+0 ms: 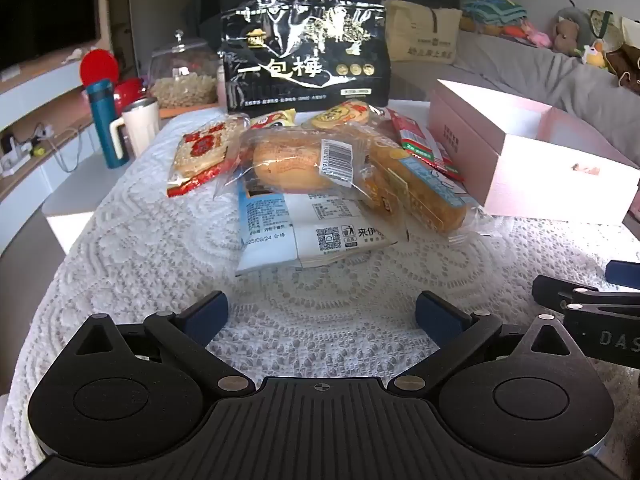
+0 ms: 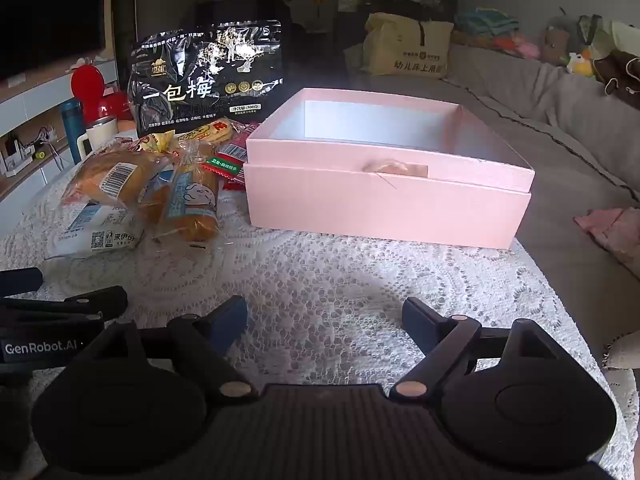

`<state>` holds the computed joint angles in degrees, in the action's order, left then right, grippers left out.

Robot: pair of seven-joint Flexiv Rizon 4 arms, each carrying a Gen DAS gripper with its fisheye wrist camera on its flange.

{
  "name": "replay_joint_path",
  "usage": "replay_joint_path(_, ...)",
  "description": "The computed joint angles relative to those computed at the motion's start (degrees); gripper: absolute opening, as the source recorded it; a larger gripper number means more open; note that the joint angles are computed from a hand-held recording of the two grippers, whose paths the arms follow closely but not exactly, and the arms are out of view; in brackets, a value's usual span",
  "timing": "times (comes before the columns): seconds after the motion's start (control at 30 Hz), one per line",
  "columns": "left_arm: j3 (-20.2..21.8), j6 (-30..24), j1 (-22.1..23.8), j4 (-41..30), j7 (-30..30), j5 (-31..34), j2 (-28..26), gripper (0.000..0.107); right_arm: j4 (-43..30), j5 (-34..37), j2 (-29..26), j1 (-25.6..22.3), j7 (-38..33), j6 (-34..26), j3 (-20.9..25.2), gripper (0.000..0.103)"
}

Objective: Organize snacks

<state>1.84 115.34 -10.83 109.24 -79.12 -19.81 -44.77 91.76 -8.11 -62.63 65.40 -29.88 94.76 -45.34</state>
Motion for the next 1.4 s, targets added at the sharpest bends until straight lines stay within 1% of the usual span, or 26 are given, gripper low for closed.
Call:
replay_joint_path(0.1,0.1,0.1,0.0,0.0,-0.1,0.1,-0.1,0.103,0.3,0.2,1.0,-0.8,-0.7,1.5,1.4,0.086)
replay_joint_path(0.13,0.1,0.1,-0.1,0.0,-0.1,0.1,-0.1,0.103,1.1,1.9,1.4,-0.5,-1.1,3.3,1.6,0.086)
replay_joint_path(0.2,0.2,0.1,-0.2,0.0,-0.1,0.0,0.0,0.103,-0.6,1.2,1.4,-1.8,-1.6,1.9,3.0,0.086)
replay_joint_path(0.27,0.3,0.1,-0.3,0.0,-0.1,-0.1,0.0,0.103,-0.8,0.6,0.5,-0.6,-1.7,-0.1,1.6,0.086)
replay_joint_path(0.33,0.4,0.1,-0.5,0.1,-0.1,-0.3,0.0,0.103,-1.4,-0.2,0.6,-1.4,-1.7,-0.6,2.3,0.086)
replay_joint_path(0.37,0.4,0.1,-0.6,0.1,0.0,-0.4,0.0,0.103,-1.4,-0.4,0.6,-1.5,-1.5,-0.5,2.3,0.086)
replay_joint_path(0.4,0.2,-0.1,-0.3,-0.1,0.0,-0.2,0.0,0.103,-0.5,-0.1,0.5,-0.5,-1.1,0.1,1.3,0.086)
replay_joint_path(0.67,0.1,-0.1,-0.2,-0.2,-0.1,-0.1,-0.1,0.103,-0.4,0.5,0.1,-0.2,-0.4,0.5,0.9,0.086)
replay_joint_path(0.83,0.2,-0.1,-0.3,-0.2,-0.2,-0.1,-0.1,0.103,-0.5,0.3,-0.2,0.3,0.6,-0.5,0.2,0.086)
replay_joint_path(1.07,0.1,-0.1,-0.2,-0.1,-0.2,0.0,0.0,0.103,-0.4,-0.3,0.2,-0.5,0.2,0.2,1.0,0.087)
replay_joint_path(1.4,0.1,-0.1,-0.1,-0.1,-0.3,0.1,0.0,0.103,-0.4,0.0,0.2,-0.3,0.0,0.1,0.9,0.087)
